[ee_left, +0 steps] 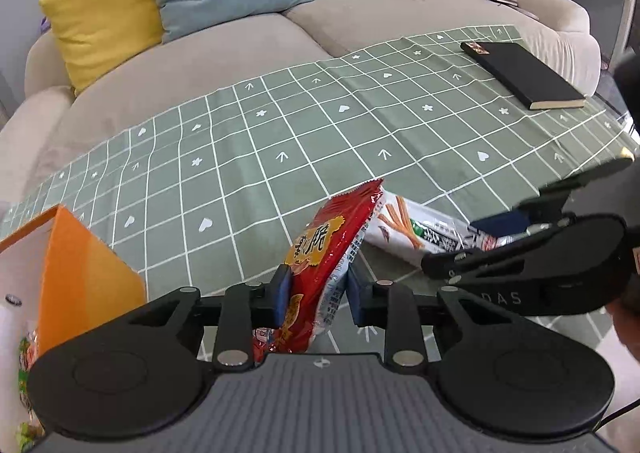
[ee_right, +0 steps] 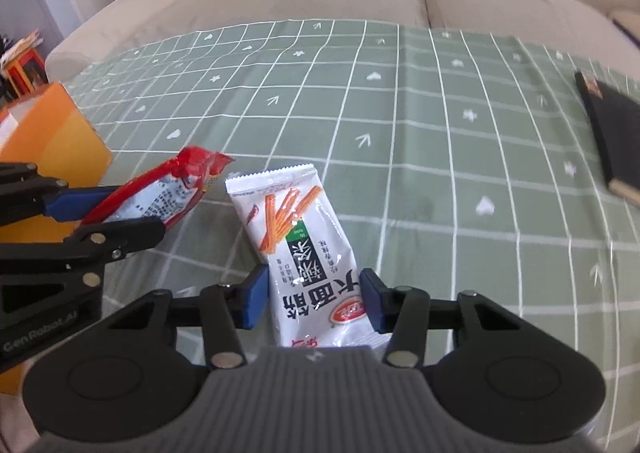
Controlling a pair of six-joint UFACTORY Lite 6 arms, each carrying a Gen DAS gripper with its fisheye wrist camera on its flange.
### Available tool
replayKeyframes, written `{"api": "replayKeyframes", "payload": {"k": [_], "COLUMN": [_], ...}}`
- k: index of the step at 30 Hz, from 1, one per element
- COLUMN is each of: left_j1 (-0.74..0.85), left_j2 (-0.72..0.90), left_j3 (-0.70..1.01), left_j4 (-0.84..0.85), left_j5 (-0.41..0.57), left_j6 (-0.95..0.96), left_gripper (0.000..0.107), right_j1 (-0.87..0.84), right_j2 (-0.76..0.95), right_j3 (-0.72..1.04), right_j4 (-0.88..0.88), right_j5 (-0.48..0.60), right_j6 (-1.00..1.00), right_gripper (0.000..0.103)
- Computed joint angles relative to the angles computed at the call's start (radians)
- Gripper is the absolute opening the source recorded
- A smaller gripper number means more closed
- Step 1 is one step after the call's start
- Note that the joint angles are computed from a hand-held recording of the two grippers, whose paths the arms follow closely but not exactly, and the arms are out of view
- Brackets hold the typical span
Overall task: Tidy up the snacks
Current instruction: 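Carry the chip bag with the left tool while the right tool carries the white bag to the box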
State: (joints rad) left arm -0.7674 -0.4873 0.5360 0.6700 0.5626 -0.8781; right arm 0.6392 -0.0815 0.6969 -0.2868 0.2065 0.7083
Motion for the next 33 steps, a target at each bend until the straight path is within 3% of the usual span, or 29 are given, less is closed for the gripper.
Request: {"api": "replayKeyframes", "payload": {"k": [5, 14, 20, 26, 29, 33], "left_j1": [0.060, 0.372, 0.803, 1.311, 1.512, 1.668], "left_j2": [-0.090, -0.250, -0.261, -0.172, -0.106, 0.001], "left_j3": [0.029, 0.165, 0.340, 0.488, 0.539, 0.595], "left_j4": [-0.225, -0.685, -0.986, -1.168, -1.192, -1.175], "left_j5": [0.064, 0.263, 0.496, 0.750, 0.816, 0.823], "left_j6": [0.207, 0.710, 1.178, 1.589, 1.741, 1.849], "left_gripper": [0.031, 0.031, 0.031, 0.031, 0.031, 0.031], "right_j1": [0.021, 0.171, 0.292, 0.394, 0.433, 0.486], "right_j2": [-0.119, -0.235, -0.155, -0.019, 0.082, 0.242], "right_j3": [-0.031, 0.045, 0.221, 0.432, 0.563, 0.776], "right_j4": [0.217, 0.007, -0.076, -0.087, -0.051, 0.023], "right_j5": [0.049, 0.183, 0.275, 0.316, 0.328, 0.354], "right_j6": [-0.111, 0.213, 0.322, 0.351, 0.325, 0.265], "right_gripper": [0.047, 0.047, 0.047, 0.047, 0.047, 0.047]}}
